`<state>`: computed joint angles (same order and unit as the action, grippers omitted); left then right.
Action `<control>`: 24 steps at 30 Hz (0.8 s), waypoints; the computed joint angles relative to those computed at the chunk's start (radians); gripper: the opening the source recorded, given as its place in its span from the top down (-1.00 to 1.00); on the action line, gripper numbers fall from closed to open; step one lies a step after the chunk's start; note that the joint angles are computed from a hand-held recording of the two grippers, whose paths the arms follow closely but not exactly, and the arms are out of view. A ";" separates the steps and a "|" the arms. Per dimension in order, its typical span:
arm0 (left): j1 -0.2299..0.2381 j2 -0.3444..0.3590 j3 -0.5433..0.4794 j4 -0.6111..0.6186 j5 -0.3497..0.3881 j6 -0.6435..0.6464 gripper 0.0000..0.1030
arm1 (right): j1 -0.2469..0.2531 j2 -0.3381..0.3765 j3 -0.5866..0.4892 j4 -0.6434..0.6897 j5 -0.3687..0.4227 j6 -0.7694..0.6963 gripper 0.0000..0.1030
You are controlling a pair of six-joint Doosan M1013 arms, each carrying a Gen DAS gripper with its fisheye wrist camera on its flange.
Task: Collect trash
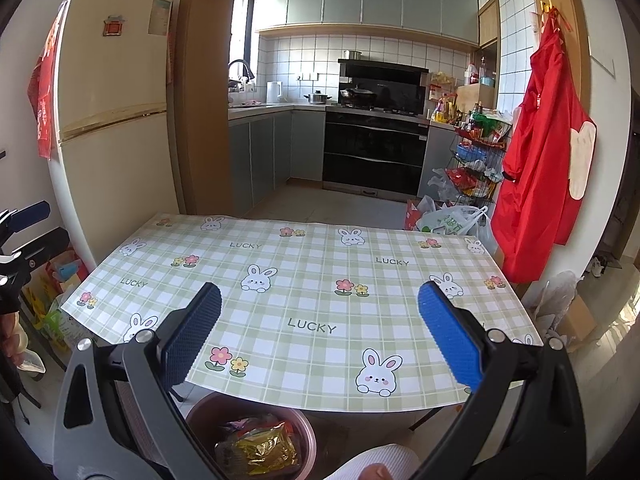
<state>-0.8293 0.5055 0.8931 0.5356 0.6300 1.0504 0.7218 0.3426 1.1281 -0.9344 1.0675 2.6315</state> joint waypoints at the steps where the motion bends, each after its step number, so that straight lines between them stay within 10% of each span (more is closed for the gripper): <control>1: 0.000 0.000 0.000 0.002 0.000 -0.002 -0.88 | 0.000 0.000 0.000 -0.001 0.001 0.001 -0.89; 24: 0.001 0.000 -0.001 -0.009 0.002 0.011 -0.88 | 0.001 0.006 -0.007 -0.009 0.026 0.015 -0.89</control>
<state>-0.8278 0.5056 0.8923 0.5271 0.6317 1.0616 0.7229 0.3491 1.1215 -0.9432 1.0934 2.6465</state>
